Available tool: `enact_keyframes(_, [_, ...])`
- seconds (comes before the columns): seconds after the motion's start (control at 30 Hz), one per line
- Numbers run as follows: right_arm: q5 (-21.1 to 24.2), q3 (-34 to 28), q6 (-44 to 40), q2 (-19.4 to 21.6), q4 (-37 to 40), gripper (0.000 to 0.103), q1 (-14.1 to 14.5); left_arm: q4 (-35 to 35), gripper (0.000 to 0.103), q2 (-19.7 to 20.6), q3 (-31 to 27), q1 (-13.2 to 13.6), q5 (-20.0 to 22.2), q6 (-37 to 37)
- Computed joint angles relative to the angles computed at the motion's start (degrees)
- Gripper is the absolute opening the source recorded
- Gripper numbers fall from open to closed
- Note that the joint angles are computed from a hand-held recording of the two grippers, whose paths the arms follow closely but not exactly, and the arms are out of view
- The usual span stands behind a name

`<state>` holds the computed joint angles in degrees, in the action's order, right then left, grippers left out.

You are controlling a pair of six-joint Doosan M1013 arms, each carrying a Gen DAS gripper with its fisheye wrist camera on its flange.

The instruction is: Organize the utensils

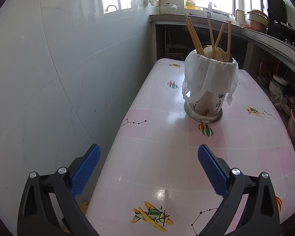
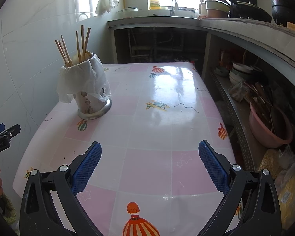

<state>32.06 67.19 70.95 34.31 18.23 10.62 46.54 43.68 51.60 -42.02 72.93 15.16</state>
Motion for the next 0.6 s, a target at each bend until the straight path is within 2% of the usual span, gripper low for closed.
enact_keyframes(0.6, [-0.05, 0.12, 0.24, -0.11, -0.13, 0.095, 0.14, -0.06, 0.097, 0.07, -0.09, -0.08, 0.09, 0.02])
